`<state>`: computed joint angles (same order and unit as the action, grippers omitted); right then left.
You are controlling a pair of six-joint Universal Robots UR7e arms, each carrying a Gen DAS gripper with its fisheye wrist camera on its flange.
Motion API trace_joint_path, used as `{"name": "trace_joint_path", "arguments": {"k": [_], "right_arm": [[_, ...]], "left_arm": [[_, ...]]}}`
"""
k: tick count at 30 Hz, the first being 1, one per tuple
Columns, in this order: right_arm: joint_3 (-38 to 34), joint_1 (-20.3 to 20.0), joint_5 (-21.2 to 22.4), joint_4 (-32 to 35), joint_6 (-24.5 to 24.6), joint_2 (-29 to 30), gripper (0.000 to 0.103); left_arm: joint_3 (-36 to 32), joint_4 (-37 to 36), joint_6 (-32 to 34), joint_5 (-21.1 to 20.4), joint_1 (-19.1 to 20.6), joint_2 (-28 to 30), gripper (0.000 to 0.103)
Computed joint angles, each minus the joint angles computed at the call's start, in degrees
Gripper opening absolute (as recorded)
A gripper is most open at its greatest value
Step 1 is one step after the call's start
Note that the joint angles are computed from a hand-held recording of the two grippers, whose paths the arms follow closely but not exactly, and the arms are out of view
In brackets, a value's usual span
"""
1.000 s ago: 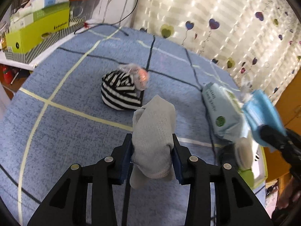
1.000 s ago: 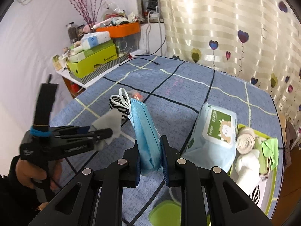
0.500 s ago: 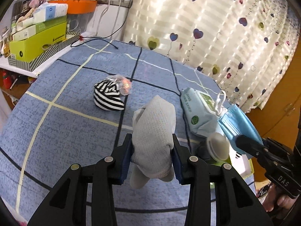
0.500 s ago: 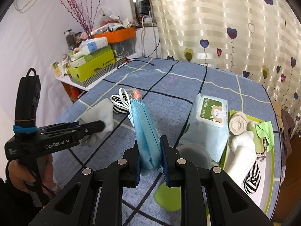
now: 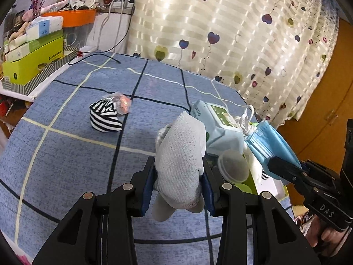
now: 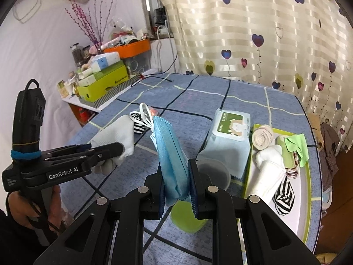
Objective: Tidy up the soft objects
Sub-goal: 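Carry the grey sock and blue mask over the white tray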
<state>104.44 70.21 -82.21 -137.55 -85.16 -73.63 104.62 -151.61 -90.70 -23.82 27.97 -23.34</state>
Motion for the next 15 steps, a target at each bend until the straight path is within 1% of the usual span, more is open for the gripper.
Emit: {"name": "trace_joint_path", "arguments": {"k": [11,15], "right_arm": [[-1.71,-1.09,1.46,1.83,0.36,-0.36,0.018],[-2.55,-1.64,1.94,2.15,0.93,-0.36,0.018]], "left_arm": [[-3.23,-0.99,3.9,-0.09,0.0,1.81,0.04],[-4.56,-2.17,6.25,0.05,-0.08,2.66,0.04]]}}
